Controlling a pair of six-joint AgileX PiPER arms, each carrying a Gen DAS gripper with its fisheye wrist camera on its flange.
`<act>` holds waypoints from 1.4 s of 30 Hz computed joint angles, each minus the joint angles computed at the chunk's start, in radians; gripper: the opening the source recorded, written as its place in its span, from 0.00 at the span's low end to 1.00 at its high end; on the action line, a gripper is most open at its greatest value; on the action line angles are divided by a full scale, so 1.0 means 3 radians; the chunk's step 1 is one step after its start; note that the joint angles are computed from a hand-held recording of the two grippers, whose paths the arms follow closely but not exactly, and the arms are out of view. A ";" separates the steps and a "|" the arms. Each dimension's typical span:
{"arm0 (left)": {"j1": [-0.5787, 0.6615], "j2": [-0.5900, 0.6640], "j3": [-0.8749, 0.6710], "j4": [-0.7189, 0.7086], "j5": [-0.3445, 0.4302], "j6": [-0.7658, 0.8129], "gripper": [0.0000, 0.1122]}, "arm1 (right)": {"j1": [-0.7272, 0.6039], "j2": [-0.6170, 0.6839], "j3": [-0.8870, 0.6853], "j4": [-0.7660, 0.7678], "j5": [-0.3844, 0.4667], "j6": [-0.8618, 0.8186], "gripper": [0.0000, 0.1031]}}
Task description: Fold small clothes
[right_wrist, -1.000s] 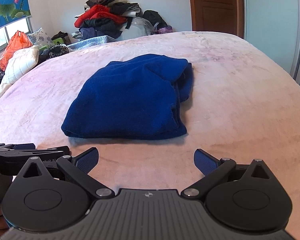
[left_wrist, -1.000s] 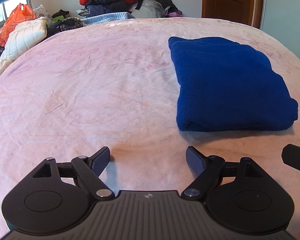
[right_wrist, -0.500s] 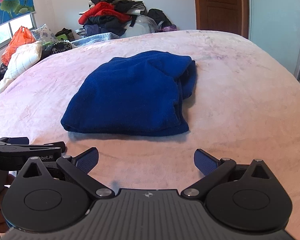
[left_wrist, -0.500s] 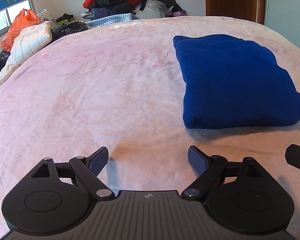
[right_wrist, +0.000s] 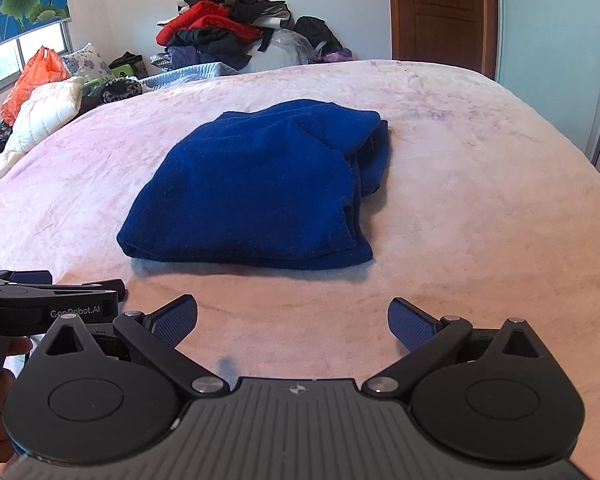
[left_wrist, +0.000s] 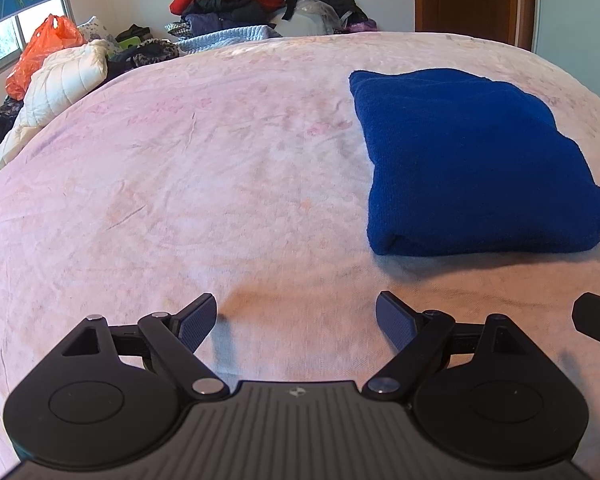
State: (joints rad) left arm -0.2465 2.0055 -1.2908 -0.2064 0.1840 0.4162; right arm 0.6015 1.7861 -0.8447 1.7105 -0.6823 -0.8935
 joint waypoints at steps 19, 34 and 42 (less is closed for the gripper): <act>0.0017 0.0035 -0.0014 -0.0015 -0.0007 -0.0032 0.83 | -0.0012 0.0012 0.0016 0.0000 -0.0020 -0.0016 0.99; 0.0028 0.0042 -0.0023 -0.0068 0.0003 0.0040 0.83 | 0.0027 0.0027 0.0000 0.0000 -0.0035 0.0009 0.99; 0.0024 0.0016 0.0016 -0.0059 -0.0022 0.0075 0.83 | 0.0038 0.0025 -0.0005 0.0014 -0.0047 0.0001 0.99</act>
State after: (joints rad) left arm -0.2395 2.0102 -1.2860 -0.2241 0.1774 0.4387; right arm 0.6130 1.7935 -0.8463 1.7146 -0.6964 -0.8931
